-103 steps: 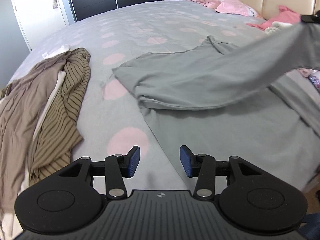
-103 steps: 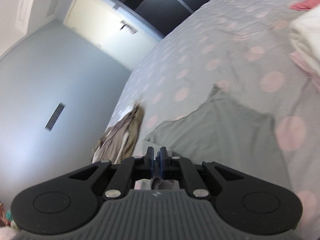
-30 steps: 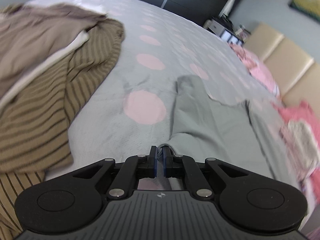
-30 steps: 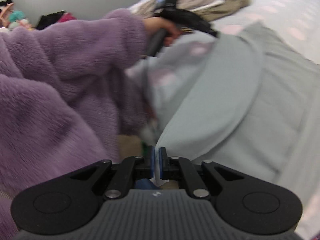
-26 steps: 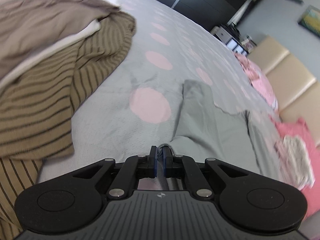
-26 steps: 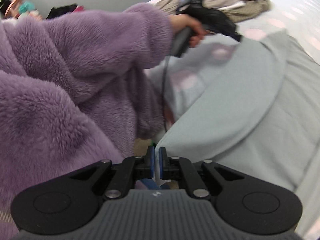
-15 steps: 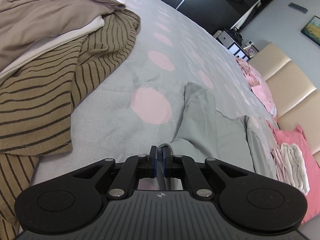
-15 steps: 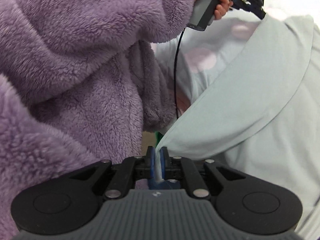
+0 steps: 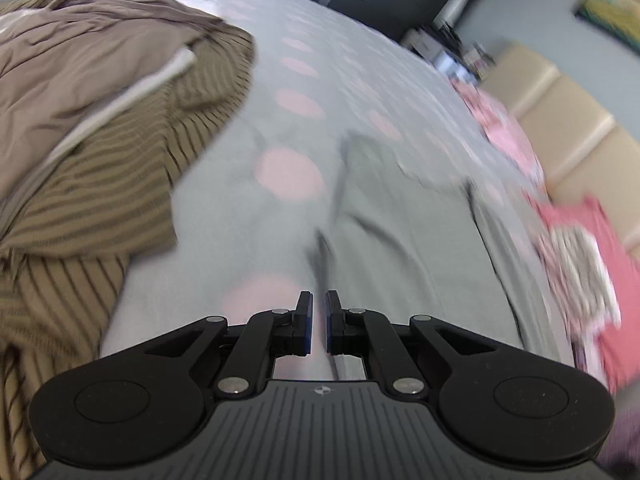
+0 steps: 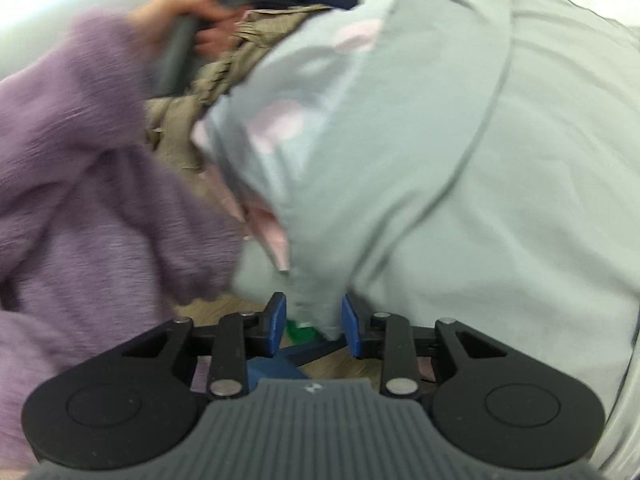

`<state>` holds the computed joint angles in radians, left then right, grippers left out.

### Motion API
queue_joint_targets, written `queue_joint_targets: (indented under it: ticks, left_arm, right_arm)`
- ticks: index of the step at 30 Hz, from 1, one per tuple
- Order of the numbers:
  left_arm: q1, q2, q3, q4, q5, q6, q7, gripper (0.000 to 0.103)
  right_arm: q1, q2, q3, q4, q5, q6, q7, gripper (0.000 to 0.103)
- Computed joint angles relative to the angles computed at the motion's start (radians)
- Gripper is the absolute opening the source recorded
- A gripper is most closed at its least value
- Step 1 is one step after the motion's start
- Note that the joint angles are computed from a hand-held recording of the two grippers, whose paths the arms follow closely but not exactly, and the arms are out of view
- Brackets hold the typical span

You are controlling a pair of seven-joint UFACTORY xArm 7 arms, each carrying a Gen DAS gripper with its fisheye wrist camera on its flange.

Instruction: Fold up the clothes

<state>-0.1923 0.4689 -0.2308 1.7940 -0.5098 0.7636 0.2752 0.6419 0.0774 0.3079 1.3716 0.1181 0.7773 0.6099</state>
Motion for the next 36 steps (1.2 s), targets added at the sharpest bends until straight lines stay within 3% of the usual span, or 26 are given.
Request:
queue_joint_targets:
  ticks: [4, 8, 15, 21, 24, 30, 31, 33, 36]
  left_arm:
    - [0.014, -0.131, -0.014, -0.137, -0.022, 0.079, 0.090, 0.003]
    - [-0.003, -0.255, 0.006, -0.266, -0.039, 0.197, 0.145, 0.003]
    - [-0.099, -0.371, 0.032, -0.384, 0.097, 0.384, 0.156, 0.003]
    - [-0.165, -0.347, 0.026, -0.424, 0.220, 0.403, 0.190, 0.010]
    - [-0.185, -0.336, 0.022, -0.444, 0.255, 0.378, 0.208, 0.018]
    - [-0.190, -0.329, 0.025, -0.476, 0.242, 0.314, 0.221, 0.018]
    - [-0.191, -0.329, 0.026, -0.480, 0.246, 0.309, 0.213, 0.018]
    - [-0.192, -0.328, 0.028, -0.488, 0.256, 0.299, 0.199, 0.018]
    - [-0.185, -0.334, 0.030, -0.499, 0.243, 0.290, 0.201, 0.010]
  right_arm:
    - [-0.005, 0.024, 0.001, -0.037, 0.040, -0.052, -0.034, 0.027]
    - [0.009, 0.095, -0.001, 0.021, -0.006, -0.023, -0.054, 0.024]
    - [0.050, 0.155, -0.019, 0.049, -0.097, -0.028, -0.015, 0.023]
    - [0.100, 0.187, -0.045, 0.073, -0.237, -0.007, 0.074, 0.024]
    - [0.114, 0.180, -0.054, 0.059, -0.285, 0.013, 0.142, 0.023]
    - [0.106, 0.188, -0.049, 0.010, -0.305, -0.116, 0.191, 0.022]
    - [0.105, 0.192, -0.048, 0.007, -0.306, -0.131, 0.184, 0.020]
    - [0.101, 0.194, -0.047, 0.004, -0.298, -0.147, 0.176, 0.005]
    - [0.093, 0.182, -0.044, 0.006, -0.268, -0.122, 0.175, 0.001]
